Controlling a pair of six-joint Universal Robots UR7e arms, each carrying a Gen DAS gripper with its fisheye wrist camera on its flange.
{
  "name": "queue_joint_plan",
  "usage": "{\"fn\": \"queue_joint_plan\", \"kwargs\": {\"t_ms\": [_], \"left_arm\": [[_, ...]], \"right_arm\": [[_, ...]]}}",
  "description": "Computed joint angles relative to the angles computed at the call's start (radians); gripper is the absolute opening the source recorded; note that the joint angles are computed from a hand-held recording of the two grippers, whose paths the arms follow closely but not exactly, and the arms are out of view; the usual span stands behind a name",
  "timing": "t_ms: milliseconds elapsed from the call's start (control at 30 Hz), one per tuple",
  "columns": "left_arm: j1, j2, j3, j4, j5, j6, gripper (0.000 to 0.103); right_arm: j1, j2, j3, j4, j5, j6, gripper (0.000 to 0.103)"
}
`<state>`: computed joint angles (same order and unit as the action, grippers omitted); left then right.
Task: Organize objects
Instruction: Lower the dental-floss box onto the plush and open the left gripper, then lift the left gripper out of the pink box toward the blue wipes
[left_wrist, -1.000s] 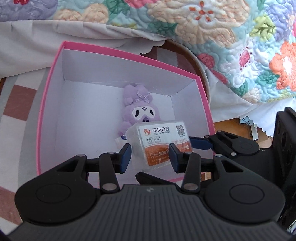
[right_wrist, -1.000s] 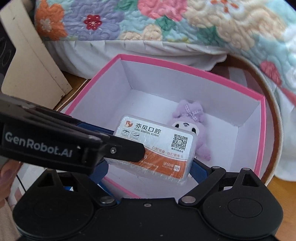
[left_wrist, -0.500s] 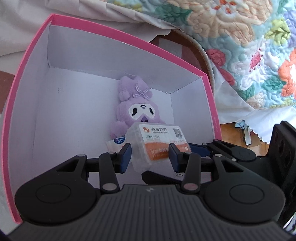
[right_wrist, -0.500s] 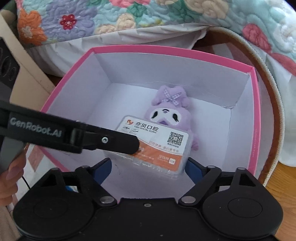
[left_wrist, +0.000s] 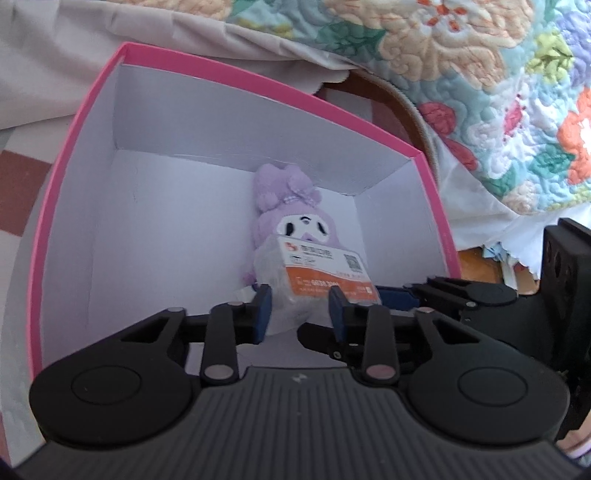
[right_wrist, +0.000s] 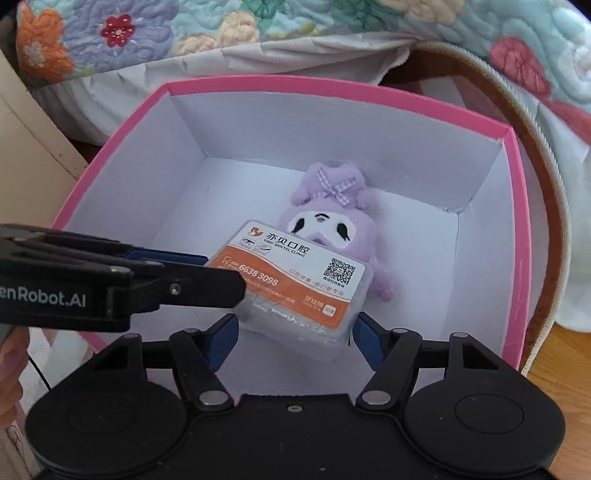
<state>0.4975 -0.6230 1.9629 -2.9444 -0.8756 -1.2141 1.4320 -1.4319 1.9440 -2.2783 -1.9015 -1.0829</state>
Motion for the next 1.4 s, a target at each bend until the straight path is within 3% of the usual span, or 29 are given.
{"fn": "queue_joint_plan", "kwargs": {"t_ms": [333, 500, 633, 833, 967, 1200, 1400], "left_arm": [[0.003, 0.007, -0.005, 0.023, -0.007, -0.017, 0.027], [-0.003, 0.016, -0.01, 0.013, -0.011, -0.02, 0.026], [-0.012, 0.019, -0.023, 0.077, 0.007, -0.047, 0.026], [-0.009, 0.004, 0.004, 0.034, -0.003, -0.057, 0.026], [-0.019, -0.014, 0.001, 0.086, -0.006, -0.076, 0.026], [-0.069, -0.063, -0.008, 0.176, 0.007, -0.085, 0.031], [-0.129, -0.117, -0.07, 0.486, 0.043, -0.174, 0.036]], "right_arm": [[-0.02, 0.003, -0.017, 0.036, 0.033, -0.027, 0.073], [-0.017, -0.017, 0.021, -0.034, 0.03, -0.046, 0.076], [-0.001, -0.016, 0.028, -0.064, -0.007, -0.039, 0.079], [-0.007, -0.048, 0.036, -0.048, 0.032, -0.047, 0.08], [-0.005, -0.072, 0.052, -0.052, 0.042, -0.065, 0.08], [-0.046, -0.19, 0.073, 0.0, 0.223, -0.064, 0.08], [-0.051, -0.294, 0.113, 0.004, 0.3, -0.1, 0.081]]}}
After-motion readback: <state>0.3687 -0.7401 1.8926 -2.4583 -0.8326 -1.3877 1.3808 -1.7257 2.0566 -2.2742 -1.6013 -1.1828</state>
